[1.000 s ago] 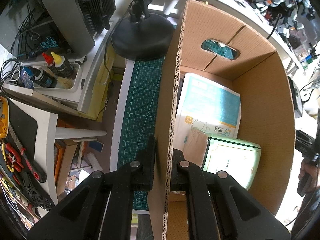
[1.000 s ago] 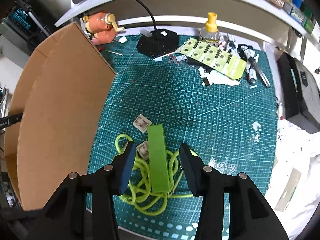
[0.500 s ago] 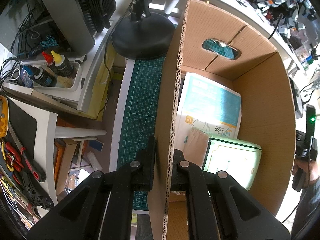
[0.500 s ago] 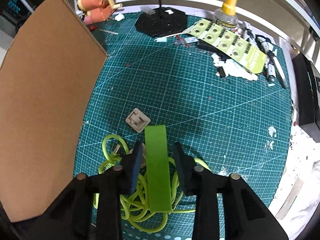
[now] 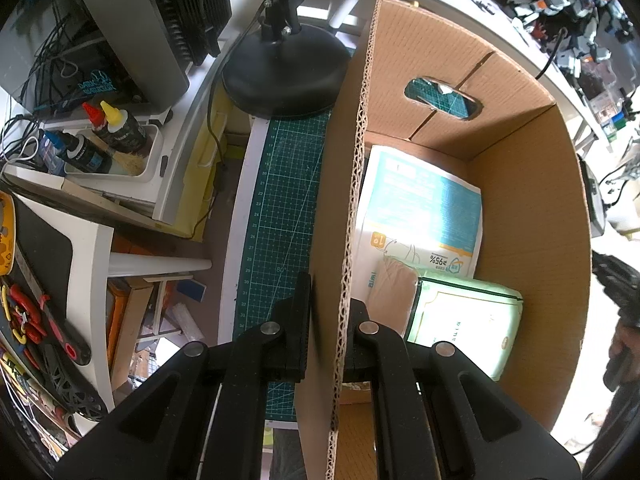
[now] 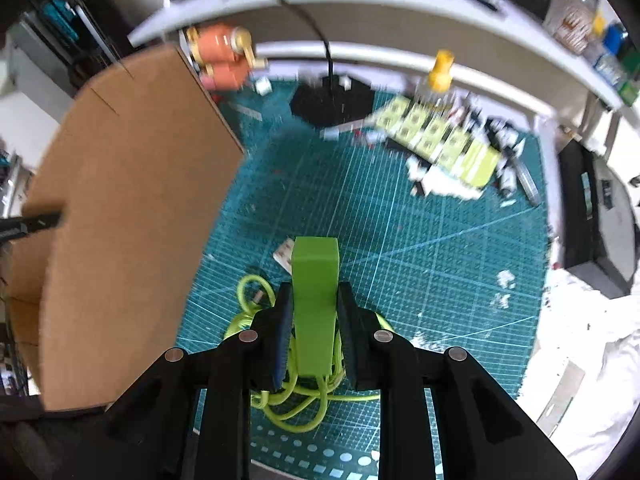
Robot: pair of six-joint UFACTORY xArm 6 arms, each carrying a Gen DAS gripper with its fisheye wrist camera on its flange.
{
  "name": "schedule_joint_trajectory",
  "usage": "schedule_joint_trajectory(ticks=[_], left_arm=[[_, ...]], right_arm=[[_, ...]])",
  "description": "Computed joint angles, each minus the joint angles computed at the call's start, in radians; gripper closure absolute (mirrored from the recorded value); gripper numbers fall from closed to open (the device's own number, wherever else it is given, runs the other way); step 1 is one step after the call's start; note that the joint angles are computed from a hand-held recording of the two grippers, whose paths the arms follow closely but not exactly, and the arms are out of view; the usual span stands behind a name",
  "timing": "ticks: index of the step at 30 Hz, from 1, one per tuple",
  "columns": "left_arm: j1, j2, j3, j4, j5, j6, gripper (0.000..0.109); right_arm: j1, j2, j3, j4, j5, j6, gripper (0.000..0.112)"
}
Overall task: Organize objects
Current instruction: 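Lift the green plug and drop it into the cardboard box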
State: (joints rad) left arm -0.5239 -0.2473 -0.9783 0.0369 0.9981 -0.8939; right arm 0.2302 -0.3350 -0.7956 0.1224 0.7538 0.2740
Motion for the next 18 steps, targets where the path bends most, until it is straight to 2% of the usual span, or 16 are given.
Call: schedule_joint_trajectory(ticks=[2,7,18], left_arm=[[-0.001,-0.002,0.001,0.001,0.001,-0.001,0.101],[-0.005,0.007,-0.010,0.004,0.008,-0.004,0.101],[0.004,0.024,-0.021,0.002,0.007,0.007,0.101]], right_arm=[[-0.002,-0.060,0.012,-0.015,-0.005,0.020,0.092],[0.006,-0.104,-0.040,-0.076,0.000,0.061,0.092],[0.031,-0.086,-0.227,-0.091,0.009,0.019,0.092]])
